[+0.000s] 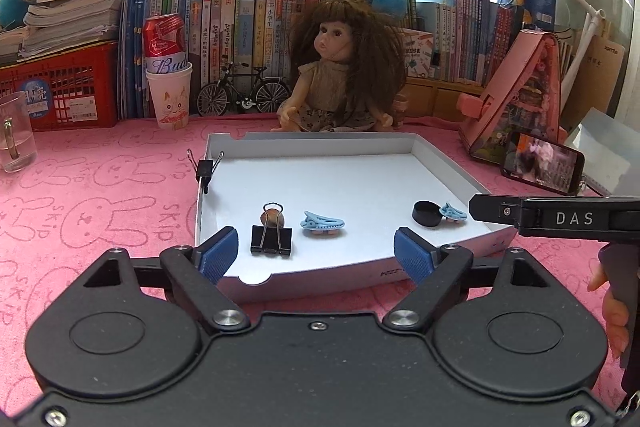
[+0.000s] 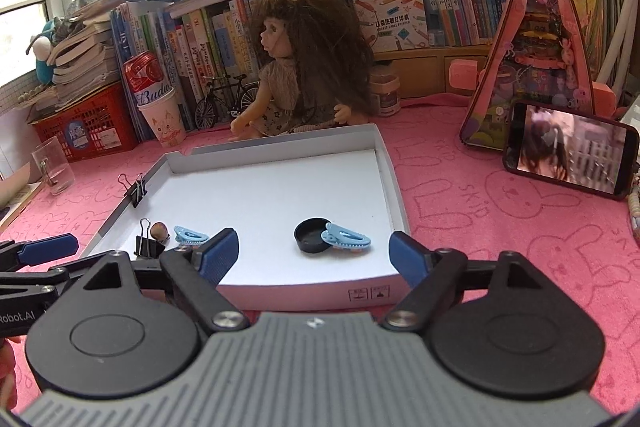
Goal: Organize rigid objects
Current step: 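Withdraw both tools from the box back toward the cloth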
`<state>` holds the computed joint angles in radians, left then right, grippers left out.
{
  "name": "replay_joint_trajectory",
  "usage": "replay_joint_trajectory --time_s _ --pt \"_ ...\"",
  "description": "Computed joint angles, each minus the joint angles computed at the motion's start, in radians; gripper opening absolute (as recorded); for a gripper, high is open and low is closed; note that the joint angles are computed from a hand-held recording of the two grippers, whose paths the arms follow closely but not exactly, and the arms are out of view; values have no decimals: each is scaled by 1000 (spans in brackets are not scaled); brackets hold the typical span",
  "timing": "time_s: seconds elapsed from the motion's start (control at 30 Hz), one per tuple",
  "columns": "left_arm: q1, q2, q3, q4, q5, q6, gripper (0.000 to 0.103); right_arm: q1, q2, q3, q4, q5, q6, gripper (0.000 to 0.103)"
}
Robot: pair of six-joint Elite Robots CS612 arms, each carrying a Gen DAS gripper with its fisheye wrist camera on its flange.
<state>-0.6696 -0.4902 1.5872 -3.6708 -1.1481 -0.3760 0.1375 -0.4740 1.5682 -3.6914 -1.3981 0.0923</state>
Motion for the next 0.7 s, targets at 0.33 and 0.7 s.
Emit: replay_joint_trajectory --time_s 0.33,0.7 --pt "-19 -14 74 -83 -11 6 85 8 -13 67 -106 -2 -82 95" --pt "-36 -22 130 -130 -23 5 85 15 -14 122 -179 -7 -130 97"
